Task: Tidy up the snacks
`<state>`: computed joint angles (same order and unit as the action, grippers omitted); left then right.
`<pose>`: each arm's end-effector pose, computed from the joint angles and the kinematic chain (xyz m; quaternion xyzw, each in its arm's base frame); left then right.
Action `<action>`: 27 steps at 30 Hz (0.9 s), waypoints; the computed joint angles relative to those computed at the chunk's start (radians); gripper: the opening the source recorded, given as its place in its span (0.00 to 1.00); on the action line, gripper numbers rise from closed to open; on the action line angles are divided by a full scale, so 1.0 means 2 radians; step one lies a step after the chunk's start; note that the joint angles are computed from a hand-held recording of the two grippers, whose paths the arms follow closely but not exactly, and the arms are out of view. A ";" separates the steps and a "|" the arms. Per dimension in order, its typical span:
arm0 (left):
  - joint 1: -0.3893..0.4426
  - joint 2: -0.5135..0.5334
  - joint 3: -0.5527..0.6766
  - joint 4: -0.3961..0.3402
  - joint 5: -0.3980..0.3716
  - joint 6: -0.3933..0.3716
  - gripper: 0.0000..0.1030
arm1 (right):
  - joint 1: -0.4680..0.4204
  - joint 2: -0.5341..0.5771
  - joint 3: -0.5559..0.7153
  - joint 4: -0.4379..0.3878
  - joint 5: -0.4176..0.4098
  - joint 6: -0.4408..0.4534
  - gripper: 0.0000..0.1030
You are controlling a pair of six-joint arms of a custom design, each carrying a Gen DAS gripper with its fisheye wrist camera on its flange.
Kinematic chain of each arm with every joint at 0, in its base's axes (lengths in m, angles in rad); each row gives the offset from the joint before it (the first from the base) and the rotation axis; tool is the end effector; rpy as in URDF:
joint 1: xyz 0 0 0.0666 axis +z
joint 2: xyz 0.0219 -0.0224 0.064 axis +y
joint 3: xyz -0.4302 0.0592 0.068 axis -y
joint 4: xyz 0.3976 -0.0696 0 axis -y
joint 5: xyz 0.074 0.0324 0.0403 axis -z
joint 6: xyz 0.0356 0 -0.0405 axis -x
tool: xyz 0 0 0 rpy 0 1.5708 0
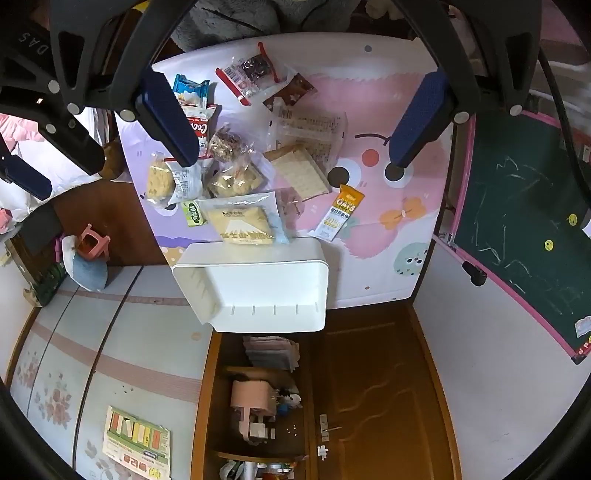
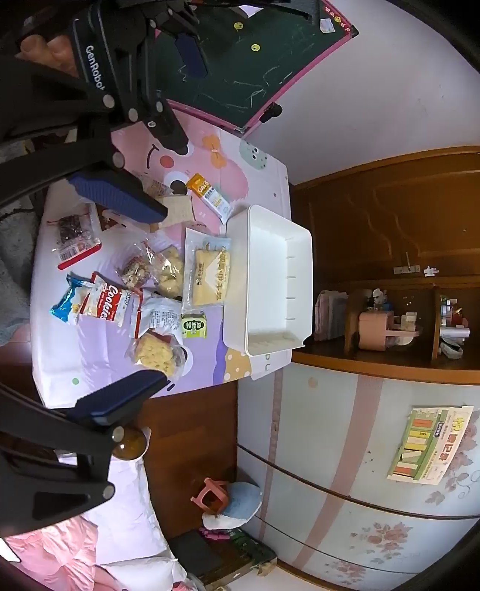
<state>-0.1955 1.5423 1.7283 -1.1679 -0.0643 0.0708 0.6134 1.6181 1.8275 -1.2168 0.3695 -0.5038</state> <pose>0.5193 -0.1009 0.5449 0.0503 0.9552 -0.0080 0.2916 0.4624 0.3093 0.5490 -0.0007 0.9456 -0.0048 0.3252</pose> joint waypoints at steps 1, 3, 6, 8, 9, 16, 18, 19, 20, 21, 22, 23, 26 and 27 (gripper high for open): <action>0.000 0.000 0.000 0.000 -0.001 0.001 0.99 | 0.000 0.000 0.000 0.001 0.000 0.000 0.80; -0.001 0.000 -0.001 0.002 -0.003 0.003 0.99 | -0.001 0.001 0.000 0.002 0.001 0.001 0.80; -0.005 0.003 0.000 0.001 -0.008 0.009 0.99 | -0.001 0.002 0.001 0.001 0.000 0.000 0.80; -0.006 0.001 -0.003 0.004 -0.003 0.008 0.99 | -0.001 0.003 0.003 0.000 -0.002 -0.001 0.80; -0.008 0.005 0.000 0.002 -0.004 0.006 0.99 | -0.002 0.003 -0.002 0.004 -0.003 0.000 0.80; 0.000 0.011 0.006 -0.003 0.002 -0.006 0.99 | 0.000 0.007 0.001 0.001 -0.002 -0.002 0.80; 0.001 0.013 0.006 -0.003 0.003 -0.006 0.99 | -0.002 0.006 0.001 0.000 -0.006 -0.001 0.80; 0.002 0.013 0.006 -0.001 0.004 -0.007 0.99 | -0.002 0.006 0.001 0.000 -0.006 -0.002 0.80; 0.000 0.014 0.009 -0.004 0.002 -0.006 0.99 | -0.002 0.006 0.002 0.000 -0.005 -0.002 0.80; 0.000 0.015 0.010 -0.006 0.002 -0.006 0.99 | -0.002 0.006 0.003 -0.002 -0.006 -0.002 0.80; 0.001 0.016 0.010 -0.005 0.004 -0.007 0.99 | -0.002 0.006 0.004 -0.003 -0.006 -0.002 0.80; 0.000 0.014 0.010 -0.006 0.003 -0.005 0.99 | -0.002 0.007 0.005 -0.004 -0.005 -0.002 0.80; -0.001 0.015 0.011 -0.007 0.002 -0.005 0.99 | -0.003 0.008 0.000 0.001 -0.006 -0.003 0.80; -0.001 0.015 0.011 -0.007 0.002 -0.004 0.99 | -0.003 0.008 0.001 0.000 -0.006 -0.003 0.80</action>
<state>-0.1981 1.5727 1.7502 -1.1819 -0.0607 0.0624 0.6078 1.6336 1.8288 -1.2164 0.3580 -0.5094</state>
